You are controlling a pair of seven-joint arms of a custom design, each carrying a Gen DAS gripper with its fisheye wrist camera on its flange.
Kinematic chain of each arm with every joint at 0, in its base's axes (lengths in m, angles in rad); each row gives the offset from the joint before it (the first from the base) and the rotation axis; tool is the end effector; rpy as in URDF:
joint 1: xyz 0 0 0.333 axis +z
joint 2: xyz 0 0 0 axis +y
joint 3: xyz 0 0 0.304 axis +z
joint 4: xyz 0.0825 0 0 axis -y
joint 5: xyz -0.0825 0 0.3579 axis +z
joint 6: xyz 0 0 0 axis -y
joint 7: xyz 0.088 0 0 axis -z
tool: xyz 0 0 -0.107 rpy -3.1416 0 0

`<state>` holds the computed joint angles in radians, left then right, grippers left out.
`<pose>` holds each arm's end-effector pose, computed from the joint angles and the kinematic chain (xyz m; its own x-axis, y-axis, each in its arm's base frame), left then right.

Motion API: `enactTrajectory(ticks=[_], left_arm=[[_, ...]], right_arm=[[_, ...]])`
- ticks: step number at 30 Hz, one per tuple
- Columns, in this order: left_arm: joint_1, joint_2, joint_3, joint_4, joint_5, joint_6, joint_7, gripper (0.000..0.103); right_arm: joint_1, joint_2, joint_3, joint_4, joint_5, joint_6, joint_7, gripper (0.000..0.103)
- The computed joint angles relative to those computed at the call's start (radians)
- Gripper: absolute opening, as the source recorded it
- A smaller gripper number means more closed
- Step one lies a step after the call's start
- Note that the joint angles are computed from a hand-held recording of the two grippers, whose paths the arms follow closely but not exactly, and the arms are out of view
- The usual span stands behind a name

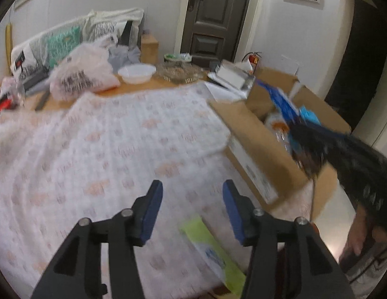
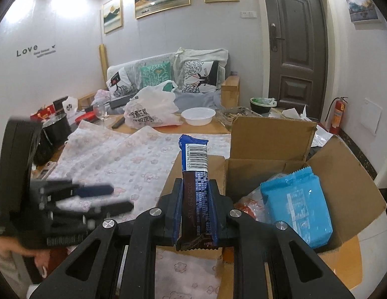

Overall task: Organize snacks
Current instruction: 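Lift the green pack and chocolate bar and carry both toward the box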

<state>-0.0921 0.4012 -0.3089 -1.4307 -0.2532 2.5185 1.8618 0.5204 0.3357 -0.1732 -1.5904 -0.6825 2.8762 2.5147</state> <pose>0.6554 -0.2297 0.5508 -0.5065 -0.8451 0.1711 -0.6882 0.2767 -0.6707 0.6159 0.2806 0.5439 0.0705 -0.9930 -0.0950 -0.5192 0.0448 -0.8535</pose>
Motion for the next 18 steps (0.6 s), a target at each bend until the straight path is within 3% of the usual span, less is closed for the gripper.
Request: enactTrajectory(ticks=[5, 9, 12, 15, 17, 18], left_arm=[[0.007, -0.107, -0.009, -0.216, -0.063, 0.052, -0.004, 0.047], [-0.011, -0.128, -0.003, -0.290, -0.089, 0.053, -0.026, 0.047], [-0.058, -0.125, 0.024, -0.330, -0.007, 0.098, -0.111, 0.047], [-0.099, -0.135, 0.052, -0.384, 0.113, 0.202, -0.208, 0.047], [-0.131, -0.133, 0.081, -0.402, 0.234, 0.254, -0.280, 0.034], [-0.138, -0.130, 0.087, -0.406, 0.280, 0.270, -0.299, 0.034]], right_arm=[[0.037, -0.059, -0.015, -0.091, -0.106, 0.022, 0.103, 0.014], [0.038, -0.106, 0.000, -0.165, -0.216, 0.030, 0.221, 0.014], [0.020, -0.129, 0.028, -0.202, -0.263, 0.025, 0.275, 0.014], [-0.008, -0.146, 0.058, -0.225, -0.295, 0.022, 0.311, 0.014], [-0.026, -0.157, 0.076, -0.233, -0.321, 0.021, 0.338, 0.014], [-0.034, -0.160, 0.084, -0.234, -0.334, 0.020, 0.350, 0.014]])
